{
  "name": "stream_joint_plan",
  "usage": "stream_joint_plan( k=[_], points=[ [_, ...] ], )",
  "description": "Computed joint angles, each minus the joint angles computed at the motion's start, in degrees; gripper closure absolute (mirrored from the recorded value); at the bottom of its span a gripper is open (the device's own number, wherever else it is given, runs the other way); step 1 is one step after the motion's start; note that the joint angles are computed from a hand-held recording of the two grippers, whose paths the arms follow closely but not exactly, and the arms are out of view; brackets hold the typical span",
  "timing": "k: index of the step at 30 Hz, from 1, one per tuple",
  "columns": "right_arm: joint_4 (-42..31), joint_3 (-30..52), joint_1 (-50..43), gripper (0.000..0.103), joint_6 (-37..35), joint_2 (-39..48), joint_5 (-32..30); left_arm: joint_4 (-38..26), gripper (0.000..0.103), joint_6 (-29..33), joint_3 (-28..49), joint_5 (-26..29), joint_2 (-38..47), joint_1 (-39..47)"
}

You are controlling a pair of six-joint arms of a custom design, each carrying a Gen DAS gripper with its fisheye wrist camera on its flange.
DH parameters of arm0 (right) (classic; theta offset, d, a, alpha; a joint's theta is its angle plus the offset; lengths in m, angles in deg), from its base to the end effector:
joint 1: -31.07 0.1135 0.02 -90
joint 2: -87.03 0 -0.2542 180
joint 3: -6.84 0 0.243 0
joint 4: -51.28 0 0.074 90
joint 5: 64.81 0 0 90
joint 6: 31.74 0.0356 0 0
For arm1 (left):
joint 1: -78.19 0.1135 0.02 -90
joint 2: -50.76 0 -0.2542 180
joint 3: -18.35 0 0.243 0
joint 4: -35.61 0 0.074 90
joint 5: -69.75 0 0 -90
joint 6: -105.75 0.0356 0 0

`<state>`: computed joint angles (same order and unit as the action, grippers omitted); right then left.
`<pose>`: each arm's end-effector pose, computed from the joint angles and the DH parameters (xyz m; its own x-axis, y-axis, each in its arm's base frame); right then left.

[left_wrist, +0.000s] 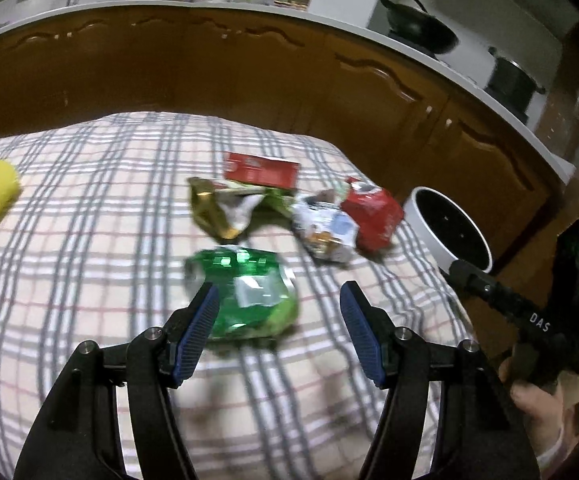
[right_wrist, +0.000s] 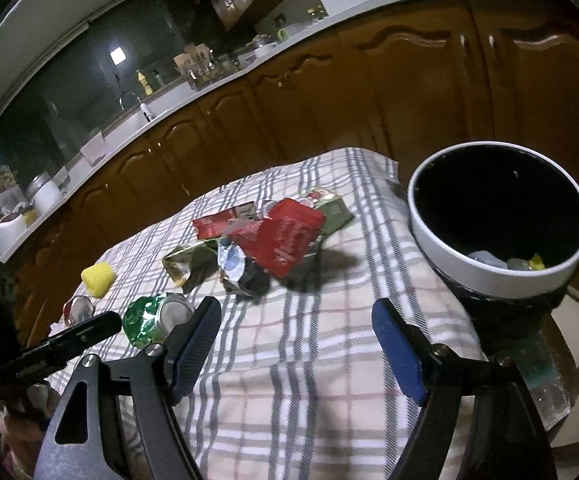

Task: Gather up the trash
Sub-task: 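Move the left tool to the silver can and grasp it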

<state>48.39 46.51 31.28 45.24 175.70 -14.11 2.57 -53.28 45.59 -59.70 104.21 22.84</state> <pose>0.2361 0.0234 0.1043 -0.6779 -0.1768 -0.7136 -0.5609 0.7519 0.3465 0.0974 -0.1011 0.1232 -0.5955 -0.4065 -0.6929 -0.2950 0.9129 -0.2820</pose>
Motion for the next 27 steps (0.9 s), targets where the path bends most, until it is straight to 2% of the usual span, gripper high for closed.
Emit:
stream_joint_plan(
  k=[5, 11, 17, 19, 23, 27],
  points=[
    [2.2, -0.4, 2.5, 0.023, 1.7, 0.3, 1.2, -4.5, 0.040, -0.5, -2.5, 0.3, -5.9, 2.6],
    [4.3, -0.2, 5.4, 0.024, 3.7, 1.5, 3.4, 3.6, 0.040, 7.9, -5.6, 6.8, -3.5, 11.9],
    [5.6, 2.1, 7.5, 0.025, 5.1, 4.7, 5.3, 10.9, 0.052, 14.0, -7.0, 12.6, -0.2, 18.5],
    [5.9, 3.5, 8.1, 0.025, 5.6, 6.3, 5.7, 13.3, 0.059, 15.7, -7.2, 14.0, 1.3, 19.9],
    [6.8, 7.0, 9.5, 0.027, 7.4, 10.8, 6.7, 20.2, 0.079, 18.7, -7.2, 17.5, 8.1, 22.6],
    [7.6, 11.0, 9.9, 0.032, 10.6, 16.0, 5.9, 23.4, 0.083, 20.1, -7.7, 17.5, 9.5, 23.3]
  ],
)
